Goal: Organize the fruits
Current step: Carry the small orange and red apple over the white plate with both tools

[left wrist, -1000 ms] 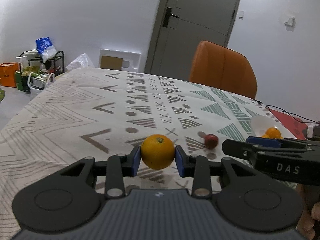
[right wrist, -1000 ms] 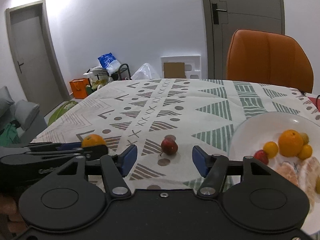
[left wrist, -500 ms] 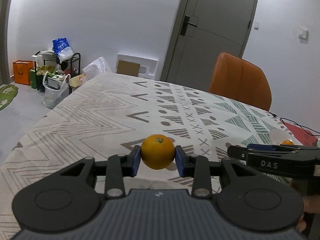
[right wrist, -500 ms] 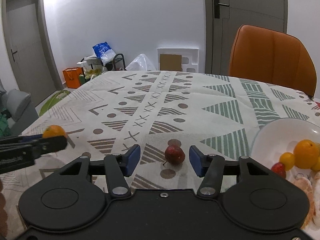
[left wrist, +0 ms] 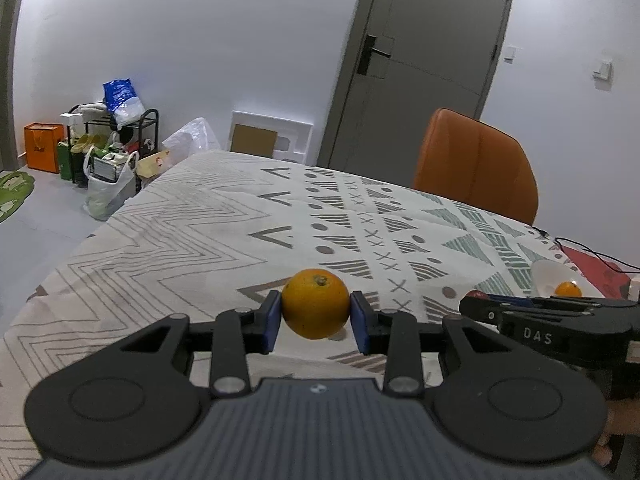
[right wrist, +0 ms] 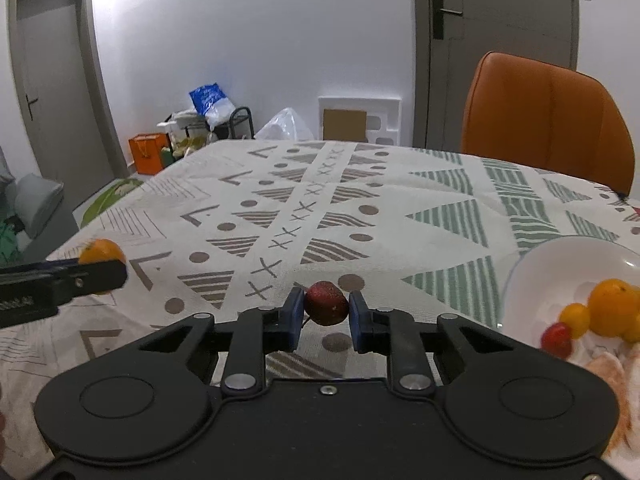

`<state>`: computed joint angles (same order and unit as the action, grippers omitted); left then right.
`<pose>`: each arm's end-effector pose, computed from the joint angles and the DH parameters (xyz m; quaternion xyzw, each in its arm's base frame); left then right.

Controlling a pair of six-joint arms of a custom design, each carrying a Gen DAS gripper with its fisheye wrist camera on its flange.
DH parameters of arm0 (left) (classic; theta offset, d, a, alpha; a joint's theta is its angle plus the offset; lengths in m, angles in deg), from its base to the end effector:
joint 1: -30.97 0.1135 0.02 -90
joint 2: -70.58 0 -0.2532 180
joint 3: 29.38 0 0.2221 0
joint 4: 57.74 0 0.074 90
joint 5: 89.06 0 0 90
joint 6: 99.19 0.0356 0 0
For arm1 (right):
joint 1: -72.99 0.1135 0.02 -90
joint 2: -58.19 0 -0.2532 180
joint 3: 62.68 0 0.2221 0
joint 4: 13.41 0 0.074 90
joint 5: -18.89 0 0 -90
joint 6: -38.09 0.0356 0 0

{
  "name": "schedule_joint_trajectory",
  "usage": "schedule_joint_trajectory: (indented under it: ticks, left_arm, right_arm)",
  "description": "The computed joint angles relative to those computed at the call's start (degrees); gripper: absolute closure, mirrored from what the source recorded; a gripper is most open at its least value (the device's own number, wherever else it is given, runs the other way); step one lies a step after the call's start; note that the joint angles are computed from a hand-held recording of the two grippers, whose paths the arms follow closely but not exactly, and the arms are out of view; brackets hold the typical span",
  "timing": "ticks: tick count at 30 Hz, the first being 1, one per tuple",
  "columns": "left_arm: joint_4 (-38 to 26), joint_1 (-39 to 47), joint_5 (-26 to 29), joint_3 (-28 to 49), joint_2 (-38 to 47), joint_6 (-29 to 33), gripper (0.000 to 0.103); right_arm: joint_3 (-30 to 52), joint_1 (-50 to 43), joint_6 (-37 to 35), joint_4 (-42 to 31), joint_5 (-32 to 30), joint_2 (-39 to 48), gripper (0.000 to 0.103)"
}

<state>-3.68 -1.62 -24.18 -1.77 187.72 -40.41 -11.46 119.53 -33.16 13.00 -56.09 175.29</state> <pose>0.1967 -0.1078 0.0551 -0.0892 0.8688 -0.0722 0.4818 0.2198 0.2185 0.0673 -0.1612 0.8837 0.1287 0.4201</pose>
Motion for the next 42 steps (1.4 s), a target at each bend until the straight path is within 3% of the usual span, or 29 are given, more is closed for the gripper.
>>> schedule_joint_trajectory:
  ticks: [17, 32, 42]
  left_arm:
    - [-12.4, -10.4, -4.8, 8.1, -3.5, -1.0, 0.068]
    - [-20.3, -16.1, -6.2, 17.7, -1.9, 0.0, 0.068]
    - [-24.9, -19.2, -6.6, 25.0, 0.3, 1.8, 0.068]
  right_arm:
    - [-16.6, -3.3, 1.9, 11.7, 0.8, -10.4, 0.081]
    - [-27.5, -12.7, 1.8, 20.9, -0.7, -13.7, 0.081]
    - [-33.3, -21.2, 0.8, 29.9, -4.4, -11.0, 0.081]
